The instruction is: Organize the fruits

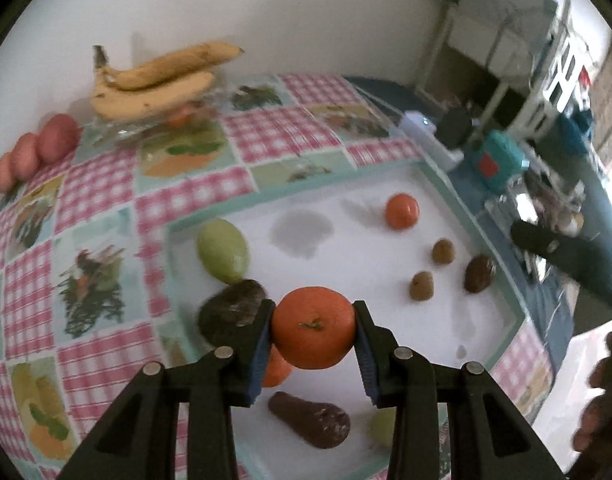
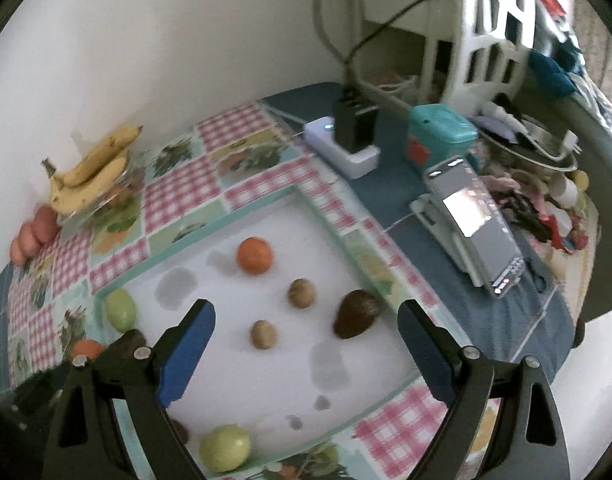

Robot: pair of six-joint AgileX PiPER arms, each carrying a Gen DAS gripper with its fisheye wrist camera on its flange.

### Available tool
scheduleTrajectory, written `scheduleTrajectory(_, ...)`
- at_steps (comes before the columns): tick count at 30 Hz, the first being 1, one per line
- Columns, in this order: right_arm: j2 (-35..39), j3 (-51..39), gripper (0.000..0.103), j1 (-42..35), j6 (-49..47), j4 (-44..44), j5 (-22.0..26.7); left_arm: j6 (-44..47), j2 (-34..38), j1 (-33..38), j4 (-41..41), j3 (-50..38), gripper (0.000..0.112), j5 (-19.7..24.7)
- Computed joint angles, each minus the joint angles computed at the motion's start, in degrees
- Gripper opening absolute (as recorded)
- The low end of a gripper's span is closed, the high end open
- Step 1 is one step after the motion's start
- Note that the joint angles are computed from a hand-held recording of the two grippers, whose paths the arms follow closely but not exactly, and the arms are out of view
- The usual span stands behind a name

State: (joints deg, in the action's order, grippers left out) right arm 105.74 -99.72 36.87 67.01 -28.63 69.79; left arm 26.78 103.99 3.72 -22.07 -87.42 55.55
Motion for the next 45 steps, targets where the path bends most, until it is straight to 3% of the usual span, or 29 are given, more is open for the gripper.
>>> scheduleTrajectory(6, -1.0, 2.0, 0.093, -1.1, -0.8, 1.6, -2.5, -4.6, 0.5, -5.9, 10.0, 4.4, 0.040, -7.2)
scheduleTrajectory(12, -0.8, 2.3, 0.093, -1.4, -1.2, 2.6, -3.6, -4.9, 1.4, -7.1, 11.7, 5.6, 0.041, -9.5)
scheduleTrajectory(16, -1.1, 2.8, 0.093, -1.5, -0.6, 2.4, -3.6, -3.4, 1.3, -6.5, 10.2, 5.0, 0.043, -8.0)
scheduleTrajectory(20, -1.2, 2.8, 0.093, -1.5, -0.3, 2.3, -3.3, -1.5, -0.9, -5.1, 7.3, 5.2, 0.065, -7.2)
scheduleTrajectory(23, -1.2, 2.7, 0.093, -1.4, -0.2, 2.1, -3.2, -0.3, -2.9, -3.7, 5.4, 5.3, 0.065, -6.1)
scheduleTrajectory(25, -1.2, 2.5, 0.093, -1.2, 0.0, 2.0, -3.0, 0.2, -4.2, -2.1, 4.1, 5.3, 0.066, -5.1)
scheduleTrajectory(28, -0.7, 2.0, 0.093, -0.7, 0.0, 1.9, -2.6, -1.3, -5.7, 2.6, 3.0, 5.0, 0.075, -3.8)
scheduleTrajectory(33, 0.7, 1.3, 0.093, 1.5, -0.2, 2.5, -2.8, -3.5, -7.6, 11.3, 4.5, 6.9, 0.103, -7.5)
scheduleTrajectory(38, 2.6, 0.5, 0.093, 5.9, 0.7, 2.2, -3.5, -2.7, -9.7, 21.3, 3.6, 9.3, 0.103, -8.4)
scheduleTrajectory(45, 4.3, -0.7, 0.093, 14.0, 1.7, 1.5, -5.8, 6.6, -17.9, 31.0, -0.8, 16.1, 0.103, -6.8)
